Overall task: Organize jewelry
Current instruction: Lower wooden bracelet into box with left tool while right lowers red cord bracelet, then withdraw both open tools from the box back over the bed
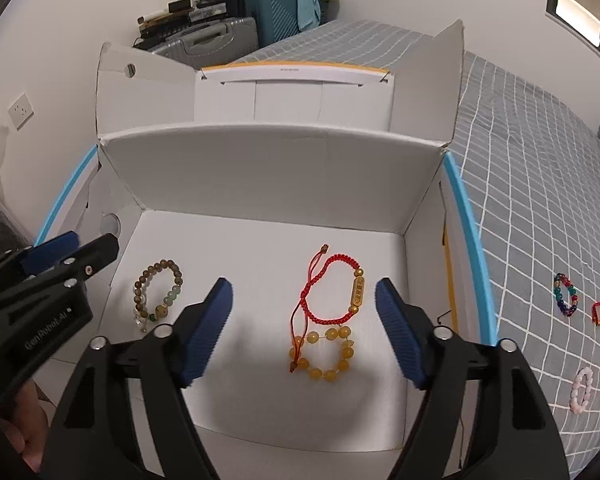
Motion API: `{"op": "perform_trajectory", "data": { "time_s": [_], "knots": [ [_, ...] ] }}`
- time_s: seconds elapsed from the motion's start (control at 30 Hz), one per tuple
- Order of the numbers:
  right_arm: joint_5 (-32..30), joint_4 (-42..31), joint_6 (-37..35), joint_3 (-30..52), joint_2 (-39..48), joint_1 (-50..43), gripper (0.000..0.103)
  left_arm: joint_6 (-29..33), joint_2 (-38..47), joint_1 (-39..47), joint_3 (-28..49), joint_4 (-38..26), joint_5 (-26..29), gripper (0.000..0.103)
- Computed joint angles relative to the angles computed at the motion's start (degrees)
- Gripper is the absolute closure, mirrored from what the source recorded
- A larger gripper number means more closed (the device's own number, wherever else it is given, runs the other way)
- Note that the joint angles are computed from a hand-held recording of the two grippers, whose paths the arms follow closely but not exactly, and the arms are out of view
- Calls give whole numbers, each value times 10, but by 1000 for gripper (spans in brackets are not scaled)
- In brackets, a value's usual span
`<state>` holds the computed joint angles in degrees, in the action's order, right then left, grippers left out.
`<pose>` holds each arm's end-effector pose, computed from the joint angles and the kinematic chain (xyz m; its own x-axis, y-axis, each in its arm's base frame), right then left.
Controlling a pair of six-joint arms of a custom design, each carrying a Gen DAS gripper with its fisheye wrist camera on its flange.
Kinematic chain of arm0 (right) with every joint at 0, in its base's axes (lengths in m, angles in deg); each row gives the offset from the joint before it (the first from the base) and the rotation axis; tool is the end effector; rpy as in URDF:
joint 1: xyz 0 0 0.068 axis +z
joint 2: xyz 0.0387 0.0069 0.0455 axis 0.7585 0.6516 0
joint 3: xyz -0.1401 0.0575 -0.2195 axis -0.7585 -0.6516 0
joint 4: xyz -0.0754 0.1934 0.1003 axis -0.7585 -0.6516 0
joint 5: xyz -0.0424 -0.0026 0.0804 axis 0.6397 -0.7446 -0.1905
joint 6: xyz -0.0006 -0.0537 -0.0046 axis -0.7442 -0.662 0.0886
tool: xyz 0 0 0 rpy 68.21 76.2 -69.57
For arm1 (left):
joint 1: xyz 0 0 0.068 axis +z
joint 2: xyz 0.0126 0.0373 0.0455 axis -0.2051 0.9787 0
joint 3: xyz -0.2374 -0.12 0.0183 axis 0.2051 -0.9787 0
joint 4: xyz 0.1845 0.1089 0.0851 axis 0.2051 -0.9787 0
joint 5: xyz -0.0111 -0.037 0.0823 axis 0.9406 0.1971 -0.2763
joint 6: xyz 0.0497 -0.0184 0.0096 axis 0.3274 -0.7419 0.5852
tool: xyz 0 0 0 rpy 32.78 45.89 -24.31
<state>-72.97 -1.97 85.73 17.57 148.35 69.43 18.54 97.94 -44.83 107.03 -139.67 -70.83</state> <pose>0.2729 0.0920 0.3662 -0.7878 0.0614 -0.6128 0.0449 0.9981 0.0424 0.2743 -0.1648 0.3916 -0.7908 0.0559 -0.6095 0.0568 0.9982 0.0178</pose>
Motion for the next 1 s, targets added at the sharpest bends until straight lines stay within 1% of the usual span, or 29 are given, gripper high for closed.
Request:
{"op": "perform_trajectory", "data": {
  "time_s": [0.07, 0.13, 0.23, 0.3, 0.4, 0.6, 0.73, 1.0],
  "knots": [
    [9, -1, -3, 3, -4, 3, 25, -2, -3, 1, 1, -1, -6, 42],
    [15, -2, -4, 6, -8, 7, 21, -4, -6, 2, 3, -3, -9, 33],
    [20, -1, -4, 7, -13, 10, 19, -4, -10, 2, 4, -3, -18, 25],
    [24, 0, -7, 7, -16, 11, 18, -7, -11, 1, 8, -4, -23, 22],
    [36, 9, -10, 1, -31, 12, 11, -12, -13, 0, 9, -3, -34, 17],
    [36, 5, -13, -1, -61, -6, 9, -18, -16, -14, 25, -8, -46, 9],
    [39, 1, -20, -6, -84, -18, 9, -21, -16, -34, 43, -10, -46, 6],
    [44, -20, -48, -18, -133, -54, 9, -40, 11, -85, 103, -36, -54, 6]
  ]
}}
